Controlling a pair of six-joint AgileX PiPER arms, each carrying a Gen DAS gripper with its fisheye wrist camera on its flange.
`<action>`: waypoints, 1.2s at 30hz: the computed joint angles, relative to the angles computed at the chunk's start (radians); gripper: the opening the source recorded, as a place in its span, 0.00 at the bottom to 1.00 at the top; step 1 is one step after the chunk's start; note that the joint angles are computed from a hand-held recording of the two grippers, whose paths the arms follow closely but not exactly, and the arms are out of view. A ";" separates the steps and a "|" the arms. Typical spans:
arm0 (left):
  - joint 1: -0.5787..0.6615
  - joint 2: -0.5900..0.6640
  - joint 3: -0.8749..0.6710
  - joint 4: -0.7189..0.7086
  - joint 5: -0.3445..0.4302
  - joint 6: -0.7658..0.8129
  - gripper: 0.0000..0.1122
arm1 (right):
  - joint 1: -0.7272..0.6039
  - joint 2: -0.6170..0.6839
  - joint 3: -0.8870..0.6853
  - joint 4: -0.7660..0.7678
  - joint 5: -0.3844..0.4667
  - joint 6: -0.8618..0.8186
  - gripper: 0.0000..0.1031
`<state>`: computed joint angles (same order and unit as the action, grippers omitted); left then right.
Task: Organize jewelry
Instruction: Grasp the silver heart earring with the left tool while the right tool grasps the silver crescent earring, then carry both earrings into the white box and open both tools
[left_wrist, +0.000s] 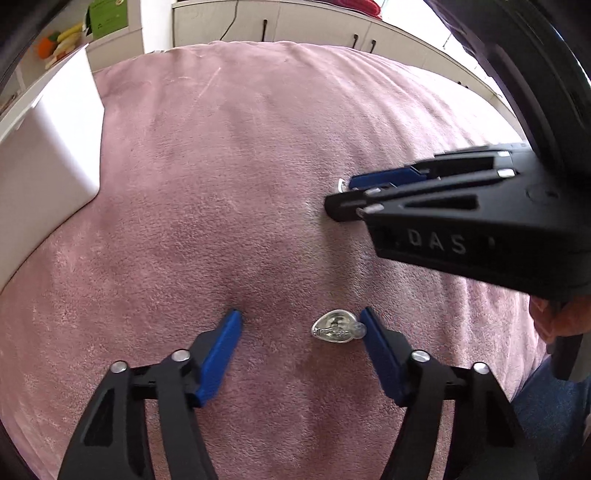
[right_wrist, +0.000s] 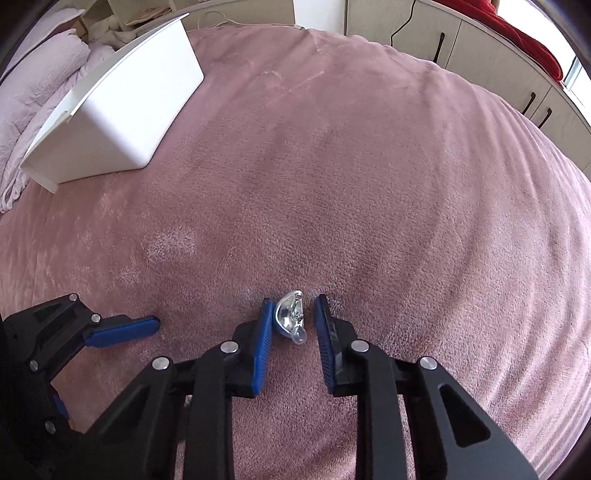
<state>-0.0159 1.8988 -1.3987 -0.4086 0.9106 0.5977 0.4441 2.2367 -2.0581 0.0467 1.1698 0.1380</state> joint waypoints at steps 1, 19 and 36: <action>0.002 0.004 -0.005 0.009 0.000 -0.010 0.50 | 0.000 0.000 -0.001 0.003 0.001 -0.001 0.20; 0.094 -0.027 -0.028 -0.008 0.112 0.052 0.26 | -0.018 -0.051 0.080 0.039 -0.050 -0.004 0.17; 0.281 -0.109 -0.203 -0.005 0.167 0.081 0.26 | -0.045 -0.150 0.107 0.339 -0.130 -0.160 0.17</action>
<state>0.2650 1.7900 -1.6021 -0.4137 1.0772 0.6783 0.3994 2.0868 -1.9513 0.3859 1.0397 -0.0225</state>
